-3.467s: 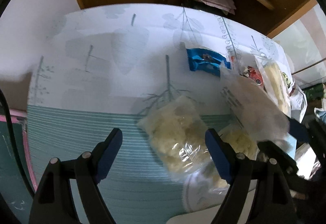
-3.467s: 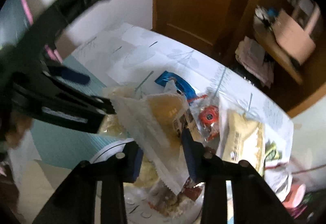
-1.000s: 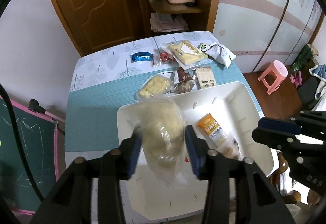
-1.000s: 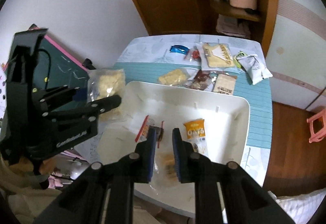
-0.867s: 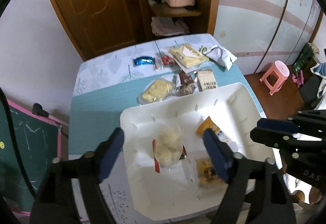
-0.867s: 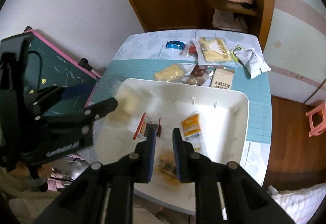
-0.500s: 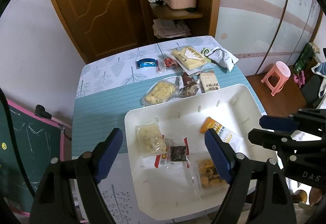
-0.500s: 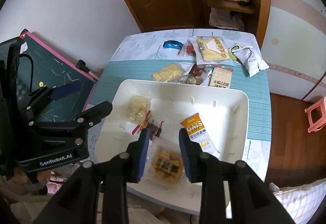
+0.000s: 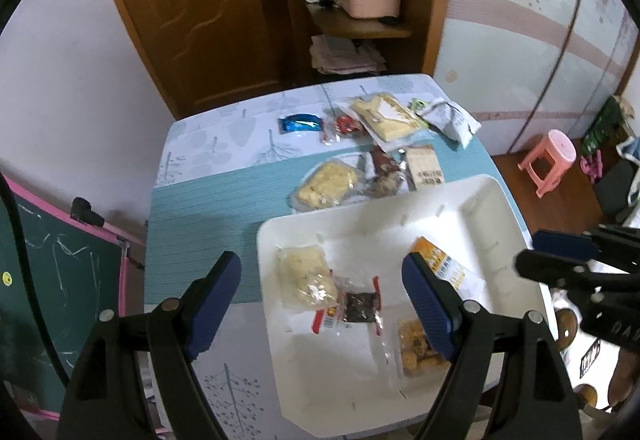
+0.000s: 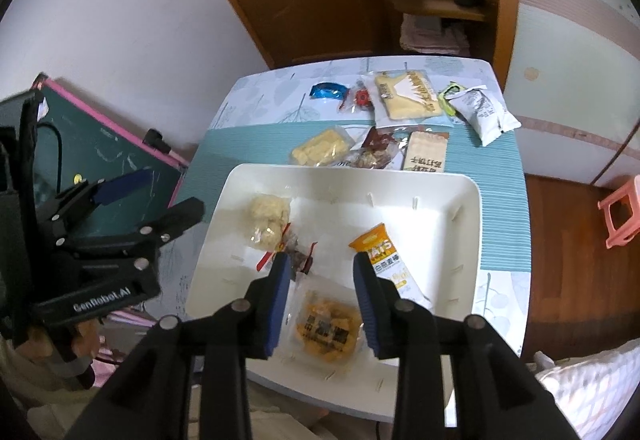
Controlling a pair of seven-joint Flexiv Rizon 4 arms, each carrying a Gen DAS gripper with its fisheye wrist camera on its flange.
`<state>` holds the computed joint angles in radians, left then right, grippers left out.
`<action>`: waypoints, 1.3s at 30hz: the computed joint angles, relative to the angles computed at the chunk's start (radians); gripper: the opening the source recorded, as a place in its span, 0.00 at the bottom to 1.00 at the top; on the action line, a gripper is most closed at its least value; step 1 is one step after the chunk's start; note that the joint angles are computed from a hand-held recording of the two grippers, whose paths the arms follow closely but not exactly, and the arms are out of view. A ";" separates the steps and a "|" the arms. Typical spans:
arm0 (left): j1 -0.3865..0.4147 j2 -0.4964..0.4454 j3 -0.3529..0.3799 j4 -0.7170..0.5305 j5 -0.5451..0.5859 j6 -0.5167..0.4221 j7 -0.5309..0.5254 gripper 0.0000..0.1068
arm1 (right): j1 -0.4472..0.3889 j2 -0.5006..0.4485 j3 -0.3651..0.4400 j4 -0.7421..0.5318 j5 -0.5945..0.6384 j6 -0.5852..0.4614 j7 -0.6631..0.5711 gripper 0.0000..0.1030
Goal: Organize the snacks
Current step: 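Move both tools back over the snacks on the table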
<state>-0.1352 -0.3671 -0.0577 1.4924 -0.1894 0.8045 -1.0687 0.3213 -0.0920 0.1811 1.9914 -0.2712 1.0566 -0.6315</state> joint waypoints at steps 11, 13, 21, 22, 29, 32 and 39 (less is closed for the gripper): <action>0.022 -0.089 0.024 -0.150 0.026 -0.005 -0.088 0.77 | -0.054 0.054 -0.033 0.038 -0.120 0.021 0.155 0.33; 0.024 -0.103 0.025 -0.176 0.032 -0.012 -0.096 0.77 | -0.062 0.054 -0.035 0.034 -0.137 0.017 0.167 0.33; 0.027 -0.179 0.027 -0.295 0.049 -0.039 -0.117 0.77 | -0.074 0.019 -0.046 -0.012 -0.152 0.007 0.160 0.38; 0.025 -0.188 0.027 -0.310 0.052 -0.044 -0.120 0.77 | -0.075 0.010 -0.048 -0.023 -0.150 0.003 0.153 0.38; 0.017 -0.276 0.028 -0.453 0.064 -0.094 -0.132 0.77 | -0.079 -0.032 -0.069 -0.070 -0.164 -0.003 0.139 0.39; 0.010 -0.316 0.029 -0.517 0.071 -0.117 -0.138 0.77 | -0.083 -0.052 -0.077 -0.095 -0.158 -0.013 0.122 0.40; -0.009 -0.419 0.031 -0.675 0.082 -0.182 -0.140 0.79 | -0.100 -0.098 -0.093 -0.148 -0.110 -0.030 0.084 0.43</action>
<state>-0.1446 -0.7864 -0.0271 0.8175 -0.1078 0.6227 -1.2084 0.2216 -0.1903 0.0881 1.8434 -0.3809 1.0264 -0.5478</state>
